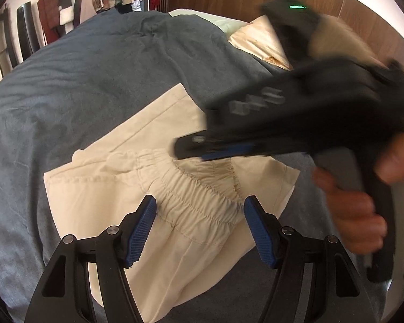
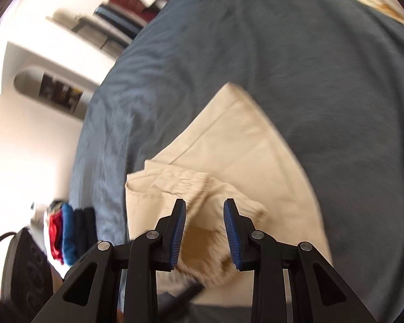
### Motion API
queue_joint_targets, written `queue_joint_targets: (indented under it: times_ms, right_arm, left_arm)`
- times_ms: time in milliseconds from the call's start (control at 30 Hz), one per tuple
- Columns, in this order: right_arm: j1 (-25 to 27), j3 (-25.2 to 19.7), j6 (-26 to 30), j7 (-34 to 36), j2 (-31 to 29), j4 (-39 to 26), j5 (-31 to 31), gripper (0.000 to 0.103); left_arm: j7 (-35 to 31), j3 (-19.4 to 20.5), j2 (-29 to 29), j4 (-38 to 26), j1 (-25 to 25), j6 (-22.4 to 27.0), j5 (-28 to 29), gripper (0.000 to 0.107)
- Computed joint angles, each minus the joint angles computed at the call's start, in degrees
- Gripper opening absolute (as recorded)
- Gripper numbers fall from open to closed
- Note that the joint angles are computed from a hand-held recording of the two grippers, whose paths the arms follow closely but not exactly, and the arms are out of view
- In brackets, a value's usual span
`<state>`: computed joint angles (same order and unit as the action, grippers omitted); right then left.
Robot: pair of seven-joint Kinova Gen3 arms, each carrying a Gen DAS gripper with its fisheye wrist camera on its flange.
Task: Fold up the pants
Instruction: 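Grasp the folded waistband with the right gripper while the left gripper holds the shorts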
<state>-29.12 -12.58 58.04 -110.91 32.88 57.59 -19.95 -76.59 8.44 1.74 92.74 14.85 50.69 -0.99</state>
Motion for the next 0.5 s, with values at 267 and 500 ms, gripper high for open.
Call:
queue_joint_targets:
  times_ms: [267, 500]
  right_arm:
    - [-0.8, -0.5, 8.5, -2.9, 10.4, -13.1, -3.0, 0.031]
    - [-0.7, -1.0, 7.4, -5.6, 10.9, -11.8, -4.1, 0.028]
  left_arm:
    - [-1.9, -0.9, -0.9, 2.2, -1.5, 0.7, 4.0, 0.066]
    - [-2.9, -1.0, -1.8, 3.2, -2.3, 2.1, 4.8, 0.066]
